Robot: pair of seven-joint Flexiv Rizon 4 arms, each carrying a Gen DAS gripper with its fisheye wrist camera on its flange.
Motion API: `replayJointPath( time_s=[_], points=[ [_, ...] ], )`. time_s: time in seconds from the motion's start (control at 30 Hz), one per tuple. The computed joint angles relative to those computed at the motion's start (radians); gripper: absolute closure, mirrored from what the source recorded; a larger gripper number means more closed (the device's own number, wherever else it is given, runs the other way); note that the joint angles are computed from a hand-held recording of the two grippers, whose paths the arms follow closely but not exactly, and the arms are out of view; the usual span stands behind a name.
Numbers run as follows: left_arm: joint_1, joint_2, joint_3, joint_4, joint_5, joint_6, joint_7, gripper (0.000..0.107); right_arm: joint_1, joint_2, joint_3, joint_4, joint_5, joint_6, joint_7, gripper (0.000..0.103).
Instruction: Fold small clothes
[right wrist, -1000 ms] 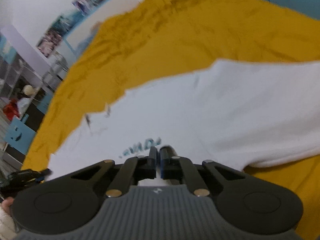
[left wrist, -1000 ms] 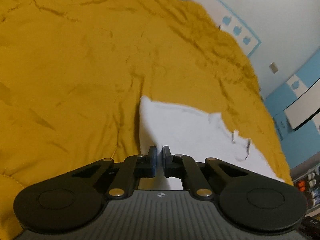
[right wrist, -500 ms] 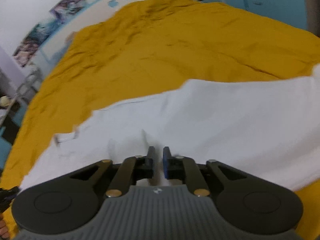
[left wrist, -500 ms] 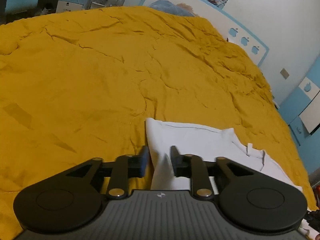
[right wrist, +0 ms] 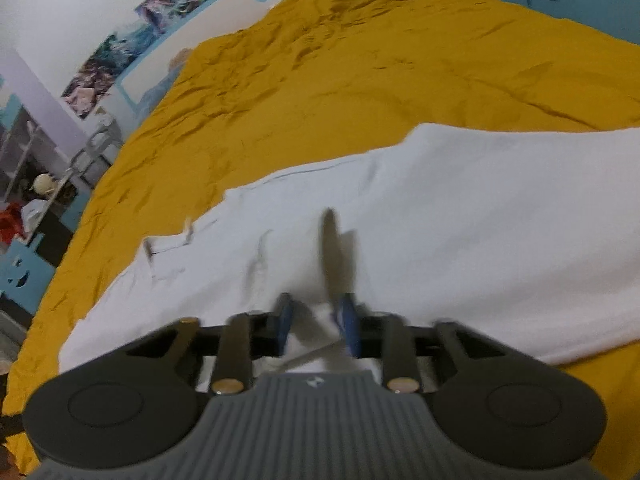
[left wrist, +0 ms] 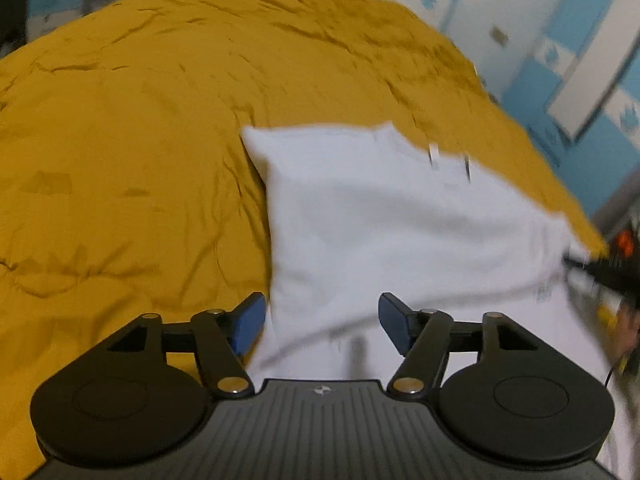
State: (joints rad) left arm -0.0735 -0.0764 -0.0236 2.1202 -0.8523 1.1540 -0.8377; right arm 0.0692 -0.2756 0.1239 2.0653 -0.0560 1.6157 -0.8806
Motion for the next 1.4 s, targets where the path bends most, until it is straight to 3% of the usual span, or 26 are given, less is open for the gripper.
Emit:
replayJointPath(
  time_s=[0.07,0.1,0.13,0.17,0.23,0.33,0.4,0.5,0.57,0.67,0.7,0.77,0.8,0.87,0.93,1.0,1.07,1.2,1.4],
  points=[
    [-0.002,-0.001,0.012,0.006,0.115,0.003,-0.052,0.033,0.038,0.025,-0.067,0.038,-0.122,0.021,0.086,0.103],
    [-0.003,-0.004,0.015,0.01,0.158,0.016,-0.073,0.037,0.064,0.039,-0.093,0.049,-0.116,0.034,0.086,0.103],
    [-0.004,-0.008,0.015,0.015,0.184,0.034,-0.093,0.054,0.084,0.053,-0.103,0.054,-0.073,0.05,0.051,0.103],
    [-0.003,-0.005,0.015,0.026,0.187,0.048,-0.106,0.07,0.11,0.071,-0.137,0.072,-0.09,0.075,0.066,0.103],
    [0.004,-0.009,0.008,0.029,0.14,0.053,-0.136,0.086,0.199,0.113,-0.245,0.11,-0.147,0.098,0.116,0.103],
    [0.009,0.0,0.009,0.04,0.107,0.055,-0.167,0.093,0.246,0.165,-0.315,0.154,-0.231,0.08,0.19,0.103],
    [0.009,-0.001,0.016,0.039,0.168,0.056,-0.201,0.093,0.267,0.18,-0.366,0.184,-0.347,0.042,0.255,0.103],
    [0.014,-0.013,0.027,0.018,0.285,0.036,-0.282,0.093,0.195,0.143,-0.262,0.158,-0.246,-0.079,0.204,0.103],
    [0.02,-0.013,0.034,0.001,0.341,0.006,-0.35,0.093,0.142,0.118,-0.196,0.15,-0.165,-0.071,0.187,0.103],
    [0.025,-0.002,0.052,-0.043,0.488,-0.067,-0.486,0.09,0.095,0.126,-0.15,0.146,-0.165,-0.082,0.206,0.103],
    [0.025,0.008,0.054,-0.051,0.522,-0.081,-0.513,0.09,0.1,0.142,-0.166,0.153,-0.217,-0.097,0.238,0.103],
    [0.023,0.032,0.046,-0.038,0.507,-0.057,-0.497,0.089,0.083,0.181,-0.182,0.184,-0.303,-0.092,0.271,0.103],
    [0.018,0.047,0.039,-0.021,0.465,-0.03,-0.465,0.089,0.06,0.196,-0.161,0.19,-0.28,-0.084,0.248,0.102],
    [0.004,0.066,0.03,0.003,0.388,0.011,-0.414,0.079,0.012,0.242,-0.127,0.207,-0.231,-0.076,0.203,0.101],
    [-0.007,0.07,0.024,-0.001,0.398,0.042,-0.433,0.076,-0.036,0.296,-0.11,0.233,-0.184,-0.083,0.161,0.09],
    [-0.013,0.063,0.021,-0.014,0.434,0.061,-0.475,0.073,-0.088,0.352,-0.11,0.262,-0.152,-0.093,0.133,0.071],
    [-0.02,0.048,0.015,-0.035,0.475,0.071,-0.539,0.067,-0.149,0.402,-0.126,0.29,-0.132,-0.088,0.117,0.071],
    [-0.029,0.02,0.014,-0.07,0.563,0.062,-0.641,0.065,-0.286,0.46,-0.165,0.316,-0.112,-0.105,0.1,0.069],
    [-0.041,0.015,0.021,-0.12,0.726,-0.007,-0.78,0.06,-0.388,0.397,-0.287,0.248,0.019,-0.187,-0.004,0.064]
  ],
)
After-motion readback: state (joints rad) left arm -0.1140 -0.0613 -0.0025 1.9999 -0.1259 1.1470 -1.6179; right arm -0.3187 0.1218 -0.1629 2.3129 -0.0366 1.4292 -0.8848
